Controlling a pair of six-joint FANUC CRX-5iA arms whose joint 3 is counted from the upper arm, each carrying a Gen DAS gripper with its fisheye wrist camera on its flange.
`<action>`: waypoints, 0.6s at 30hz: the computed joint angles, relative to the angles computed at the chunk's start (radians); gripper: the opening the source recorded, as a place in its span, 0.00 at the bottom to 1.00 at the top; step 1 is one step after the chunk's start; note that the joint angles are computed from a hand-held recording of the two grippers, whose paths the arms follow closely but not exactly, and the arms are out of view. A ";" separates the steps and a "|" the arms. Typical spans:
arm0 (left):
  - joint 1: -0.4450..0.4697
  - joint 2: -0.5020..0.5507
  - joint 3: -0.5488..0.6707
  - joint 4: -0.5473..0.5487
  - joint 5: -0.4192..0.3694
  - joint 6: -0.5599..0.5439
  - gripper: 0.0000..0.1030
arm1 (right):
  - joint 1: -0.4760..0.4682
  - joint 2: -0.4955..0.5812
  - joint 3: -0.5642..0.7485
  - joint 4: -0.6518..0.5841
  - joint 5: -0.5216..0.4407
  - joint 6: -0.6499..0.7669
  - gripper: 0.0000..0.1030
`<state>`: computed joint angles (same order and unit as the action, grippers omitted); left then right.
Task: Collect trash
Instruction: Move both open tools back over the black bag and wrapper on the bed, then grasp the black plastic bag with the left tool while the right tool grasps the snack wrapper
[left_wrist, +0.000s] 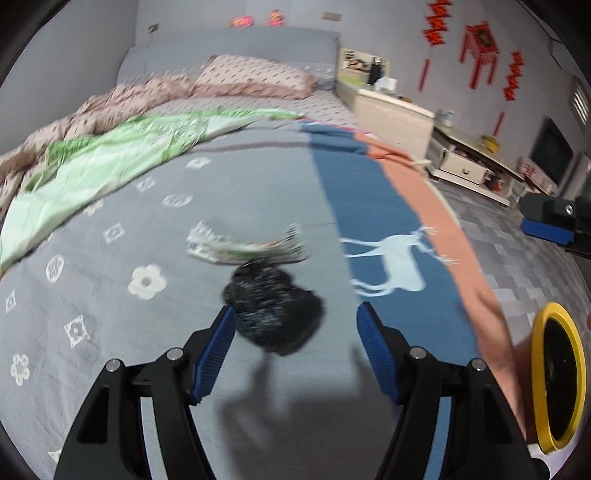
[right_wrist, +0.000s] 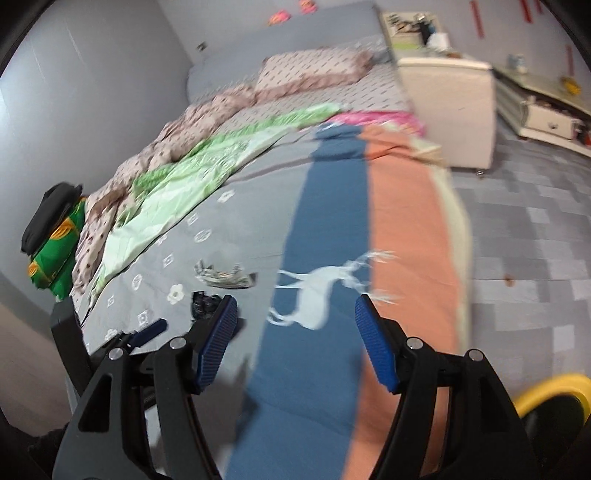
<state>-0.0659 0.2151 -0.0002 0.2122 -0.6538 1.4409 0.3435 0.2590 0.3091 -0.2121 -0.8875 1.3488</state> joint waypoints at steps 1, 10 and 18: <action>0.007 0.006 0.000 0.003 -0.001 0.001 0.63 | 0.005 0.039 0.045 -0.010 -0.023 0.012 0.62; 0.050 0.087 0.026 0.084 -0.014 -0.020 0.63 | 0.027 0.302 0.339 -0.125 -0.163 0.053 0.58; 0.058 0.123 0.000 0.200 0.008 -0.090 0.53 | 0.041 0.439 0.499 -0.177 -0.236 0.060 0.53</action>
